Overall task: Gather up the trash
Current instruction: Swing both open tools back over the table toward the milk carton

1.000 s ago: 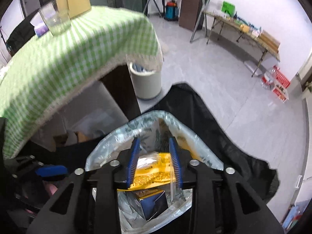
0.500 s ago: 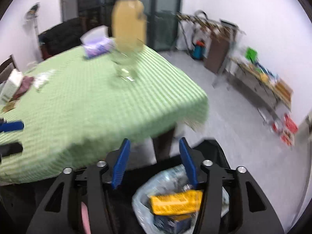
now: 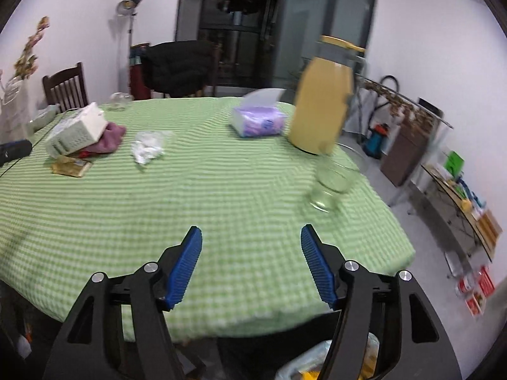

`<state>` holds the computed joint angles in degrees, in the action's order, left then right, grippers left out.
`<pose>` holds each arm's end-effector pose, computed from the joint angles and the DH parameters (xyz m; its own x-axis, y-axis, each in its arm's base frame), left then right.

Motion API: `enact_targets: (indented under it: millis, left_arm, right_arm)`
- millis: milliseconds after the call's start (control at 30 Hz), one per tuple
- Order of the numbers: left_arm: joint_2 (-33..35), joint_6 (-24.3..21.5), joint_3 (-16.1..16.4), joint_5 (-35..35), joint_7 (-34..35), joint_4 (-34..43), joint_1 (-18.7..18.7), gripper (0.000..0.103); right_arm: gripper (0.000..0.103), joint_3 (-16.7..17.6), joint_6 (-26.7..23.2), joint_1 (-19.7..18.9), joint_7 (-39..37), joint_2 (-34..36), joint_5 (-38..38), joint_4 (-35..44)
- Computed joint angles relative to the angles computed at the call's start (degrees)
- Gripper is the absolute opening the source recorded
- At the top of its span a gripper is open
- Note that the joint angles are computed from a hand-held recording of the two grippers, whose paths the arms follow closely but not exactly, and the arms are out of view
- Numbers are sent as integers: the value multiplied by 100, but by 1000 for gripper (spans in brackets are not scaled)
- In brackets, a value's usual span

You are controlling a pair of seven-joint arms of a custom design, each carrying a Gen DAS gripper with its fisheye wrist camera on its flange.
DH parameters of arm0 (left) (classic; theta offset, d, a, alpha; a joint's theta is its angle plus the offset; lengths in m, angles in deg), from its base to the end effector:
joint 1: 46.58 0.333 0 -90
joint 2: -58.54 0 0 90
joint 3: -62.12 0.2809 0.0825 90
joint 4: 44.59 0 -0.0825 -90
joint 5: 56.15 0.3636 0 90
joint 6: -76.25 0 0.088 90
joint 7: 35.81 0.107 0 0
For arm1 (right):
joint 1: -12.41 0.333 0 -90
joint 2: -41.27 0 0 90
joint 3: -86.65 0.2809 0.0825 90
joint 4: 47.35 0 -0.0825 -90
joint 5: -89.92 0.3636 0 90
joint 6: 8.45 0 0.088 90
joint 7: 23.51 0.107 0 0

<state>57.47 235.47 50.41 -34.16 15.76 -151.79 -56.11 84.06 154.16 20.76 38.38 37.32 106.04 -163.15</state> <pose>0.5408 -0.2291 0.5963 -0.0811 -0.9819 0.1709 -0.5936 -0.0902 -0.7997 0.5676 0.0421 0.5587 0.2970 -0.9475 0.1182 -0.5696 -0.2751 -0.7745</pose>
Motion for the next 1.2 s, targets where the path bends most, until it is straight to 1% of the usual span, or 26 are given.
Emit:
enact_targets:
  millis: [33,67,100,167,233,333,433,533,633,667,733,833,900,967,1033,1067,1200]
  left_arm:
    - [-146,86,61,9,15,-169,57,93]
    - [-289,178,100,97,-42,-341,147,94]
    - [-407,231,117,129,-48,-473,241,95]
    - [-526,283,96,424,-316,-640,507,96]
    - [-602,272,104,494,-437,-785,714,96]
    - [-552,111,184,344,-343,-885,953,96]
    - [-430,-233,292,173,-290,-891,1112,96]
    - [-447,-314,443,-153,-81,-1022,1221,96]
    - [-430,-280,479,-192,-76,-1060,1337,96]
    - [-399,-236,498,-186,-55,-1035,1375,96]
    - [-310,-197,518,-198,73,-930,1404,96]
    - [-91,-239,590,-303,561,-621,1405,96]
    - [69,-251,650,-332,785,-415,1406,96]
    - [304,-284,727,-543,1186,-162,1414,96]
    - [560,-587,805,-466,1207,160,1372,96]
    - [741,-805,832,-493,1353,385,1351,96]
    - [1225,-1096,932,-540,1874,931,1243,96]
  right_arm:
    - [63,40,-19,45,-13,83,24,102]
    - [63,87,-27,78,-14,162,23,191]
    - [66,150,-32,123,-42,259,30,303]
    - [68,279,-13,184,1,457,-83,516]
    - [68,415,-20,243,68,702,-258,781]
    - [68,615,-76,320,140,1145,-489,1262]
    - [68,769,-186,385,279,1675,-778,1850]
    - [68,865,-391,460,460,2242,-1110,2543]
    - [68,981,-699,510,570,2854,-1275,3371]
    - [68,1011,-766,512,596,2966,-1295,3524]
    - [68,1073,-1062,531,616,3293,-1315,4033]
    - [68,1099,-1412,586,653,3671,-1338,4628]
    - [68,1116,-1557,604,640,3796,-1322,4831]
    - [68,1090,-1642,644,644,3903,-1348,4981]
    - [68,1035,-1732,695,670,4016,-1417,5109]
    - [68,989,-1793,728,715,4081,-1469,5185]
    - [68,911,-2216,780,806,4510,-1546,5825]
